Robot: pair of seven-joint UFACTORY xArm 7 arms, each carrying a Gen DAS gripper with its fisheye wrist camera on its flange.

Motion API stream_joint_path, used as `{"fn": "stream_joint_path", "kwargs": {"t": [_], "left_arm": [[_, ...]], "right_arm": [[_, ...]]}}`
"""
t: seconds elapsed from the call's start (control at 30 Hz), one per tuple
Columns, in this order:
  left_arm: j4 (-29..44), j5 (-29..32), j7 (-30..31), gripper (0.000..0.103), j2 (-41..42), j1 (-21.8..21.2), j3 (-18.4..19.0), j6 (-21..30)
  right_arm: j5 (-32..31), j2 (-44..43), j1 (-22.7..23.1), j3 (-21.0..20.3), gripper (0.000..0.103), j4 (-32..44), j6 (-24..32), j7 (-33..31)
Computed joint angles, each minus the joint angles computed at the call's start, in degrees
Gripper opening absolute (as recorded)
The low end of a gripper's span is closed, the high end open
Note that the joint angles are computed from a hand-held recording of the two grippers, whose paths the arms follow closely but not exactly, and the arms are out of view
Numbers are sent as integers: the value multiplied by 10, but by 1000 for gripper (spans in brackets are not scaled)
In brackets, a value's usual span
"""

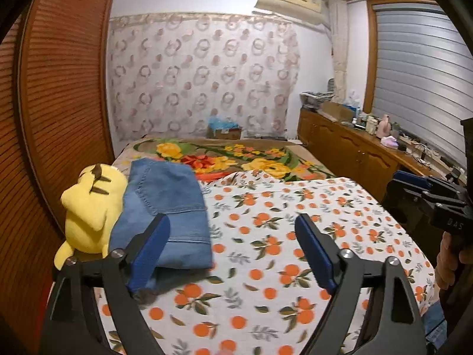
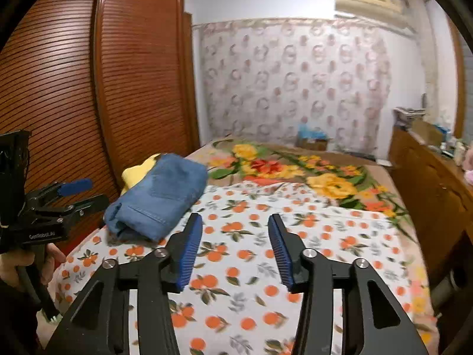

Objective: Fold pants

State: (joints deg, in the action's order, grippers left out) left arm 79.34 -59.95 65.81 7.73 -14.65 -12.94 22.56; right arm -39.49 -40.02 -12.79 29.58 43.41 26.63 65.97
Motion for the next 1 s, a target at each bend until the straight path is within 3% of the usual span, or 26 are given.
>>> {"fn": "stream_joint_path", "kwargs": {"t": [0.23,0.4,0.57,1.0], "left_arm": [[-41,-19,18,89,-49,-28,-3,-37],[-56,-4,-16,89,-67,-50,6,-52],[-80,69,-90,89,-78,-69,10,-99],[-91,51,-73,89,-88,-85,23,-90]], "right_arm": [[26,-87,23,21,74,-25,68,14],[33,-108,10,45,75,-29,94,38],[27,-113,-5,63,77,-29,102,61],[6,-100,-12,78,77,-21,109,95]]}}
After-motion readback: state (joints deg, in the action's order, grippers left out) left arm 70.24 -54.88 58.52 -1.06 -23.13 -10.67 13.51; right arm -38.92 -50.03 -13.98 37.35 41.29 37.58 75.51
